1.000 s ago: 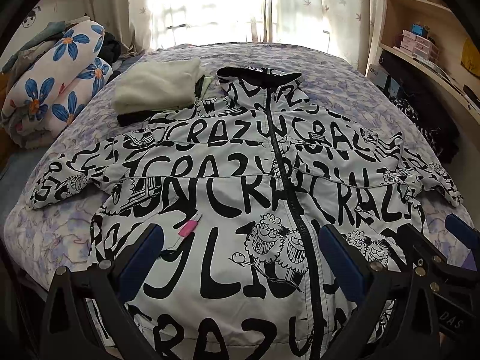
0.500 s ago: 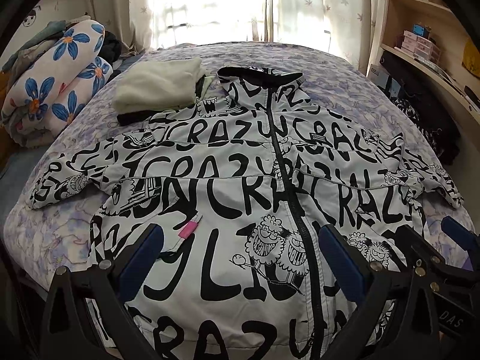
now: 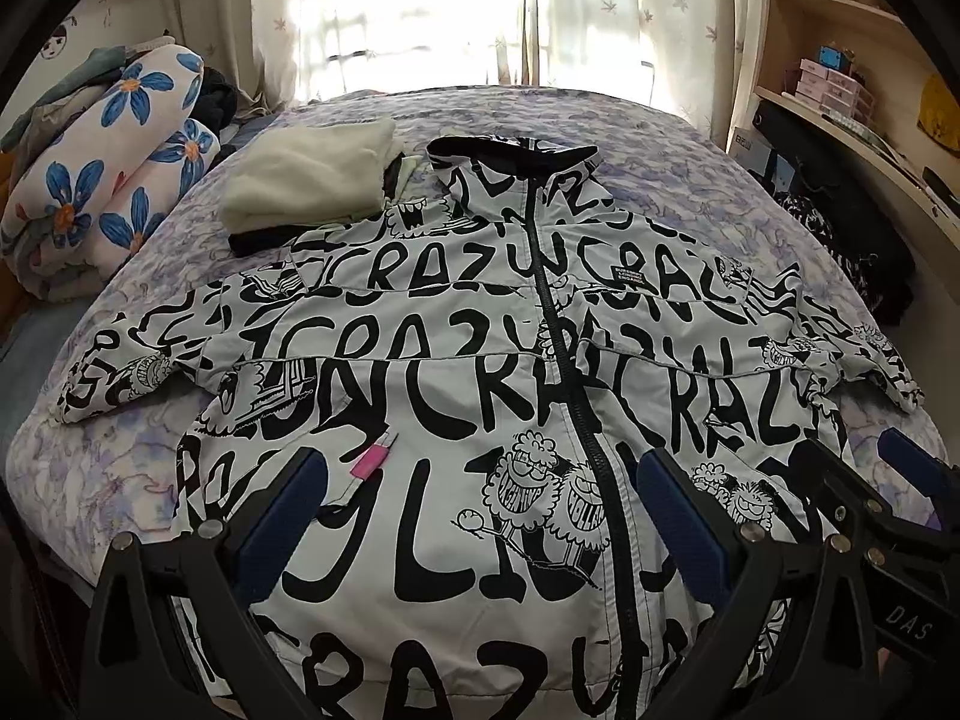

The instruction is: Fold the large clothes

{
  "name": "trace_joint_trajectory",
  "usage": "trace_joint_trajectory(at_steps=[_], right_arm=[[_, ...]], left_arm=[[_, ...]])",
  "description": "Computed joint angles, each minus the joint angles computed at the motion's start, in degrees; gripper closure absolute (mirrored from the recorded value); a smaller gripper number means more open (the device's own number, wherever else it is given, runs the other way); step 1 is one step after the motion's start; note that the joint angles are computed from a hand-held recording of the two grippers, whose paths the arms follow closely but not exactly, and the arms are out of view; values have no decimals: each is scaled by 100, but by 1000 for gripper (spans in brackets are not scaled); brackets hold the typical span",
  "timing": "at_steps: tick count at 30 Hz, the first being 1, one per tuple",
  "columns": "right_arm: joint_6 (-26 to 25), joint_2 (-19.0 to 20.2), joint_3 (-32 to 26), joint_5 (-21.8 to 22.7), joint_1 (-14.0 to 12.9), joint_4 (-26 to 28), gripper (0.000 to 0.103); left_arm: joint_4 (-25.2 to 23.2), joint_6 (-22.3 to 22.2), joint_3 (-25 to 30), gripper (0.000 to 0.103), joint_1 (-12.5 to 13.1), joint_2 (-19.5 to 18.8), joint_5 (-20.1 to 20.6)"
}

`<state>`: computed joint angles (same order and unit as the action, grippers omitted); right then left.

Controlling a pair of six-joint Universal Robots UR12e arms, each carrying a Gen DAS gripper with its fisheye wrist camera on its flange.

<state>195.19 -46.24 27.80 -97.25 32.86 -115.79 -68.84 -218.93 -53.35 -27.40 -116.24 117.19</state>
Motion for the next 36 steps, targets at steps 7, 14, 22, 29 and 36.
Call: trace_joint_trajectory(at_steps=[7, 14, 22, 29, 36], right_arm=[[61, -12, 10, 100, -20, 0, 0], [44, -36, 55, 93, -31, -48, 0], [51, -44, 67, 93, -24, -34, 0], [78, -73, 128, 163, -41, -116, 0], [58, -222, 440, 248, -78, -485, 0]], left_arm=[[-29, -34, 31, 1, -6, -16, 4], [-123, 22, 138, 1, -25, -70, 95], [-132, 26, 163, 1, -54, -72, 54], [-198, -11, 222, 1, -56, -100, -58], [-196, 186, 399, 1, -117, -225, 107]])
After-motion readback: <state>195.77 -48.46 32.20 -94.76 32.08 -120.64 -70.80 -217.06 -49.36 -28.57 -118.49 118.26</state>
